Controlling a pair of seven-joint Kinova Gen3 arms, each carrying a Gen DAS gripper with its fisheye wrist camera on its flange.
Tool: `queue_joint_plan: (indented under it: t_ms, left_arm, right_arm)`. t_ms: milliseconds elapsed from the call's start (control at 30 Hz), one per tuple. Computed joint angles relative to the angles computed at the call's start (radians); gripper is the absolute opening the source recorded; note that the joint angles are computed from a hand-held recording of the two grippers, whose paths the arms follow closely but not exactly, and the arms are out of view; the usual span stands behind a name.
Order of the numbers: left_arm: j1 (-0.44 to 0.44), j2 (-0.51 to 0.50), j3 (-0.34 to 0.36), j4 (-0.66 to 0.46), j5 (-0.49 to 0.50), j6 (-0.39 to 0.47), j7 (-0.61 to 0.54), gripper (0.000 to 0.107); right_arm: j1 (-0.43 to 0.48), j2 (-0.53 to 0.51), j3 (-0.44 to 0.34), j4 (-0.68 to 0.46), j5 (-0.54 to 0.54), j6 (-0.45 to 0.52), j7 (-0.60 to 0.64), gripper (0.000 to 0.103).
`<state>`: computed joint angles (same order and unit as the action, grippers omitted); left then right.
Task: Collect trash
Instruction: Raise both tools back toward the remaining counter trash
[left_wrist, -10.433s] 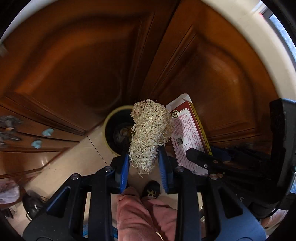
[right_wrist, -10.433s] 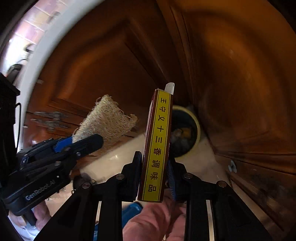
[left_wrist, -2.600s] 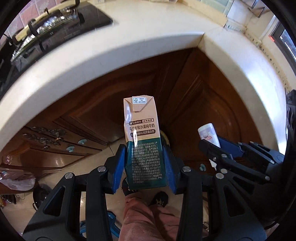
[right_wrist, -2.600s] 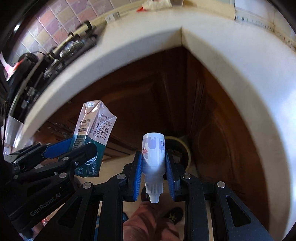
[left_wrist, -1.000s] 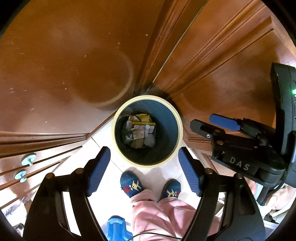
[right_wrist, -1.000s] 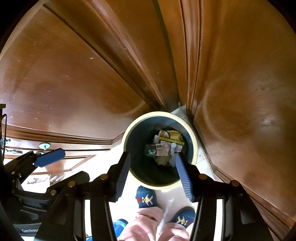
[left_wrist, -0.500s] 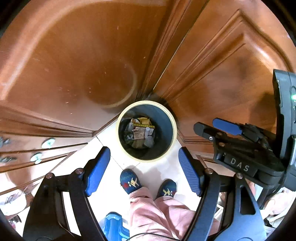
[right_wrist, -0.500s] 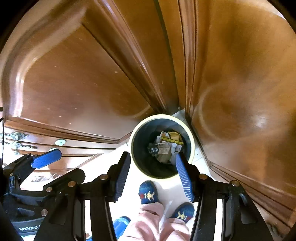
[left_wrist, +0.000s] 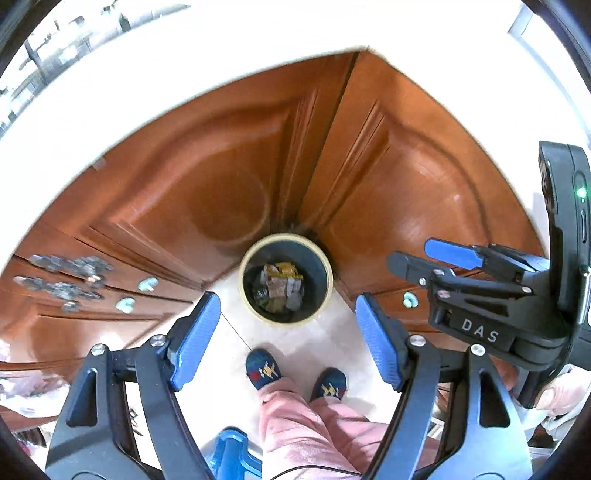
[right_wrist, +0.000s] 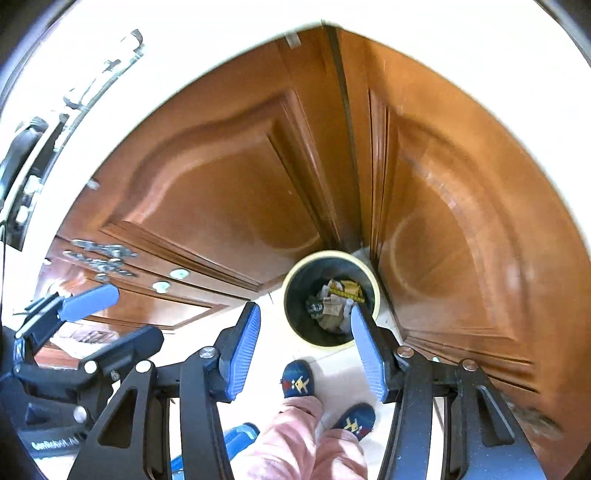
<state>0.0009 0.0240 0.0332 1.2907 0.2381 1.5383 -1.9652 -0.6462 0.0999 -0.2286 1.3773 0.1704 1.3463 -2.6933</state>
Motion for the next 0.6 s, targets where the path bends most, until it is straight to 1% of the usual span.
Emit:
queue_joint_plan:
  t_ms: [133,333,467,600]
  left_arm:
    - [-0.01,-0.023,-0.009,-0.123,0.014,0.068,0.01,0.074]
    - [-0.032,0.0,-0.019,-0.383,0.044,0.183,0.059,0.074]
    - [-0.043,0.034,-0.014,-0.568,0.032,0.236,0.087,0.074]
    - [-0.036,0.078,0.007,-0.753,-0.017,0.267,0.119,0.075]
  right_arm:
    - [-0.03,-0.027,-0.018,-0.126,0.048,0.116,-0.009,0.052]
    - [-0.076,-0.04,-0.041,-0.32,0.145,0.266,-0.004,0.052]
    - [-0.11,-0.026,-0.048,-0.47,0.233,0.365,0.049,0.053]
    - [-0.161,0.011,-0.021,-0.656,0.322,0.454,0.138,0.054]
